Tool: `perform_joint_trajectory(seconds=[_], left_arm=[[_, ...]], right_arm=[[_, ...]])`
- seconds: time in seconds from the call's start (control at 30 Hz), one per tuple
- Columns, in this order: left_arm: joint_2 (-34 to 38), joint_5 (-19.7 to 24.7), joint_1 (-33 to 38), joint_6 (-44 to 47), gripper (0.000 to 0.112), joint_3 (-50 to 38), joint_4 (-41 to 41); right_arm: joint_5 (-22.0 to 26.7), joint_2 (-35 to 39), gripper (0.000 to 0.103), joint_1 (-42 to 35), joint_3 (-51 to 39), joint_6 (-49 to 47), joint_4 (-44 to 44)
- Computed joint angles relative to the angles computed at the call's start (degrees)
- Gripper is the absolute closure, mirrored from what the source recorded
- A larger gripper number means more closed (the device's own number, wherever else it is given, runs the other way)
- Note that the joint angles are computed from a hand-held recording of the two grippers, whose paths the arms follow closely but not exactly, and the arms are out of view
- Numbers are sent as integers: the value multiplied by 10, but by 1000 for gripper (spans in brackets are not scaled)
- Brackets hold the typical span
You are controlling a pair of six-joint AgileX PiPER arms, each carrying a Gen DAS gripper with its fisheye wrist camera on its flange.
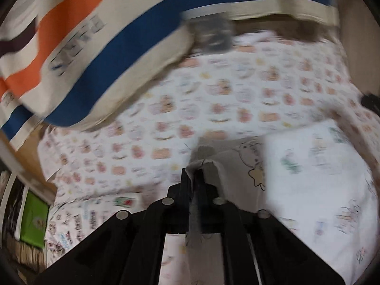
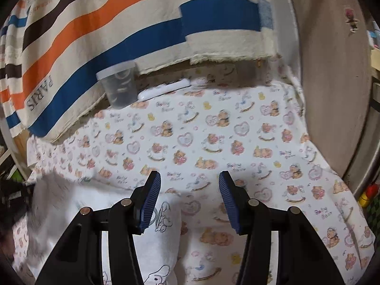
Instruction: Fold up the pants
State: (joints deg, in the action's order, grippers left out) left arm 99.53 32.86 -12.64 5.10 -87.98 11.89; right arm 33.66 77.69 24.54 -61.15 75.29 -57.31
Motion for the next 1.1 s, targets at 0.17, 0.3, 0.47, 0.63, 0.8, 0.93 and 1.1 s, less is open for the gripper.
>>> perform_joint_trajectory(seconds=[0.17,0.3,0.47,0.63,0.8,0.93,1.1], left_arm=[[37,9,23,-91,31,-31,100],[18,-4,38,-82,31,6,88],[-2,-9,53,-22,25,14,28],[90,194,104,180,22,-188,-213],[203,333,153,169,22,-387,-241],[183,277,185,139,28,-349,-231],[65,173,223,285,28,-140,-387]], right_arm=[[8,19,48,6,-12,-34,19],[7,21,46,3,-12,-44,25],[34,14,46,30,-1,11,-46],[10,37,46,16,-16,-49,21],[-9,52,46,-13,-24,-98,81],[14,49,46,-1,-22,-58,30],[11,31,46,14,-12,-30,-4]])
